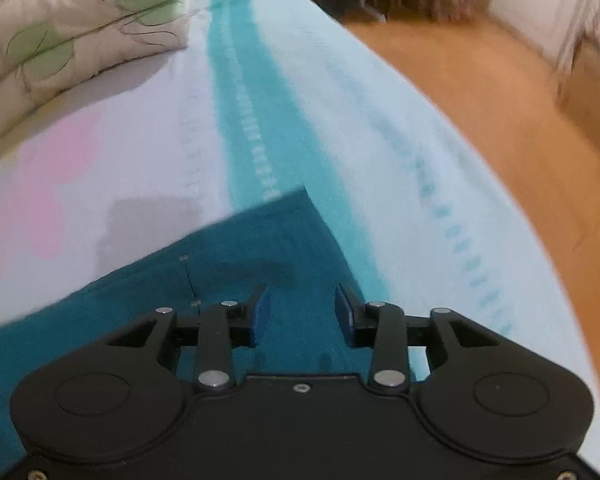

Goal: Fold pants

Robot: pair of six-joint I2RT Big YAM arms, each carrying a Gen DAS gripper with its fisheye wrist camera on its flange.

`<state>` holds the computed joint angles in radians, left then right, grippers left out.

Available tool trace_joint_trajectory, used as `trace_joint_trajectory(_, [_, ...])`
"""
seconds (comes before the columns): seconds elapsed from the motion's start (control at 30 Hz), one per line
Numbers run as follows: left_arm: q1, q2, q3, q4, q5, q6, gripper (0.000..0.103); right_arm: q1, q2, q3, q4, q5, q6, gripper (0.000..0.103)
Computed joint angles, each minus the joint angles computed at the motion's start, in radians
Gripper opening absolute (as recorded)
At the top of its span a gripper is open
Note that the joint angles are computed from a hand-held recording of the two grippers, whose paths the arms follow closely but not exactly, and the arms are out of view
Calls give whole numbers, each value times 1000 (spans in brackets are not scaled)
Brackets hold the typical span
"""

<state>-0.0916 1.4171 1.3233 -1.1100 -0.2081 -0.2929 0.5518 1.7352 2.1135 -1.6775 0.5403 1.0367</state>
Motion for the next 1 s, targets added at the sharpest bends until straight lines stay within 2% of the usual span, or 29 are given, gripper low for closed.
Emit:
trace_joint_trajectory(0.13, [2,6,-8,10,-4,22,3,-22,-72,-119,37,-33,25,47])
trace_joint_trajectory(0.23, [10,14,-2,8,5,38,4,-47,-112,-184,114,-60,6,47])
trace_joint_trajectory(0.3, [10,21,0,5,5,45,4,-61,-111,-191,147,-55,-22,47])
trace_joint_trajectory(0.37, [-5,29,10,-13,-26,76,6,-73,-93,-184,181,-42,-75,47])
trace_joint_trajectory(0.57, [-56,-4,-6,-35,-104,195,6,-109,-12,-132,208,-35,-145,47])
trace_joint_trajectory(0.73, [-43,-27,4,-54,-65,278,8,-129,26,-121,204,-34,-162,47])
trace_joint_trajectory(0.9, [11,-12,40,-54,29,269,8,-136,14,-159,261,-33,-165,48])
trace_joint_trajectory(0.93, [22,-12,41,-51,47,258,8,-136,9,-168,274,-29,-169,43])
trace_joint_trajectory(0.97, [27,-12,38,-47,62,241,8,-134,6,-175,285,-19,-176,27])
trace_joint_trajectory(1.0, [24,-23,30,-47,74,215,8,-132,7,-174,283,-8,-181,20])
